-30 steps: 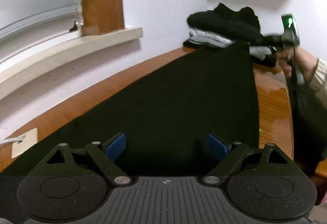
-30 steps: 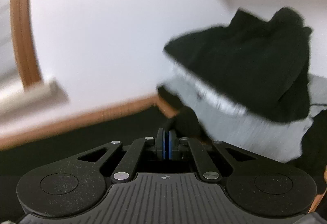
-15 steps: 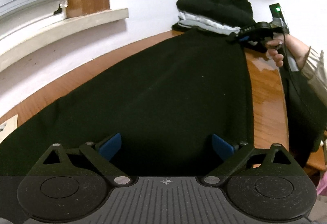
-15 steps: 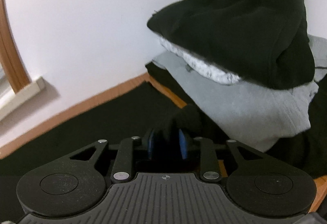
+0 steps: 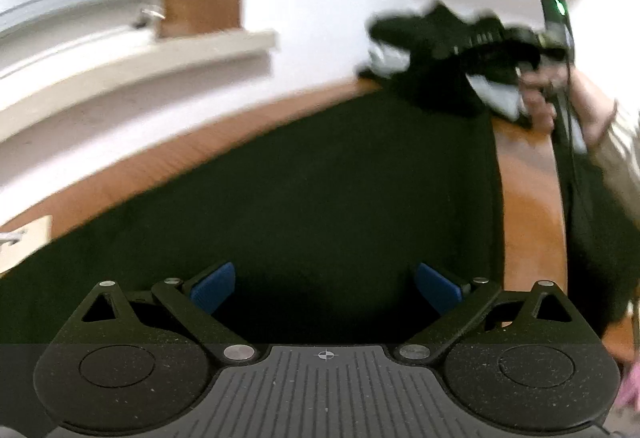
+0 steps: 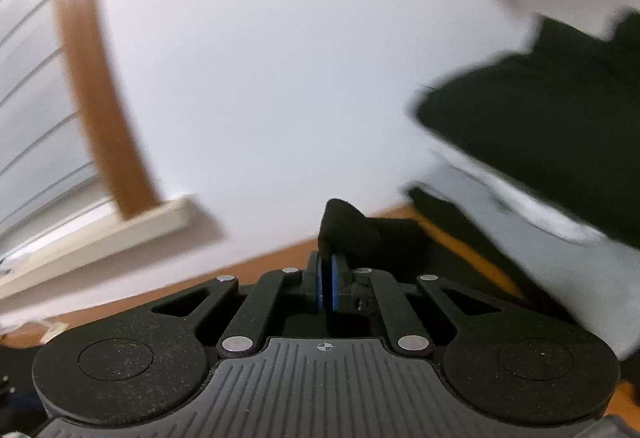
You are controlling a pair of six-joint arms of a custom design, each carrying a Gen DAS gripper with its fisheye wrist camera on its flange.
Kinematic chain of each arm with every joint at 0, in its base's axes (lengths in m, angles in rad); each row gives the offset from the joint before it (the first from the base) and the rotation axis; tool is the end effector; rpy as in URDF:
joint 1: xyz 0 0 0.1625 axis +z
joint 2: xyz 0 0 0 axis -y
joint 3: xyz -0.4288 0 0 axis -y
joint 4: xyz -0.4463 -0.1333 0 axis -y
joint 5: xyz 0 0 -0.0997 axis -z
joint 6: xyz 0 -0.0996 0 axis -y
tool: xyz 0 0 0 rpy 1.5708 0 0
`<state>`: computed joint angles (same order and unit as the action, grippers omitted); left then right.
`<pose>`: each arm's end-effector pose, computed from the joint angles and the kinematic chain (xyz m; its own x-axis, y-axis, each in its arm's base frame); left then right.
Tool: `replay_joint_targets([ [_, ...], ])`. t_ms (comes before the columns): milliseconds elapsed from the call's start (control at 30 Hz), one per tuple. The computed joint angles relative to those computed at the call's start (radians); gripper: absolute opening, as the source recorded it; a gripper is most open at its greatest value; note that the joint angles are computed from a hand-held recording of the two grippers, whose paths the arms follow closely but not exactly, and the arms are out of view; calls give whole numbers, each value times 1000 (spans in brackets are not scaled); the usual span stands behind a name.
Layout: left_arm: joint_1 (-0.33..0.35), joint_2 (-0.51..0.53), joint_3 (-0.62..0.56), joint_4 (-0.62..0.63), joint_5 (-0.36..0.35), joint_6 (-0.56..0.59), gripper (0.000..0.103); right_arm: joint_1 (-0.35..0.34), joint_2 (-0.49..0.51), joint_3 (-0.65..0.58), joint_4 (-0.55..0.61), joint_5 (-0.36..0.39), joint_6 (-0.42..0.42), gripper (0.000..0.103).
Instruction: Fold clothes
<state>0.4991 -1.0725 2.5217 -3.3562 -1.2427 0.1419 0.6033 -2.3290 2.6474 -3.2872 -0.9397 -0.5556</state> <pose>-0.2583 -0.3292 0.0400 -0.4237 0.8364 -0.3478 0.8978 0.3369 -0.2836 -0.0766 -0.2860 0.4185 -0.8705 0.2332 0.4334 -0.3738 0.2596 -0.8904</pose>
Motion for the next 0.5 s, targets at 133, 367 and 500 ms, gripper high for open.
replay_joint_targets([
  [133,25,-190,58,6,73,-14,99,291,108,-2,-49,-172,-69,5],
  [367,147,-622,98,234,178,-127,102,785,436,5,-198,-389,-155,5],
  [500,209,-794,109,341,170,-189,102,1003,697,2,-253,-437,-189,5],
])
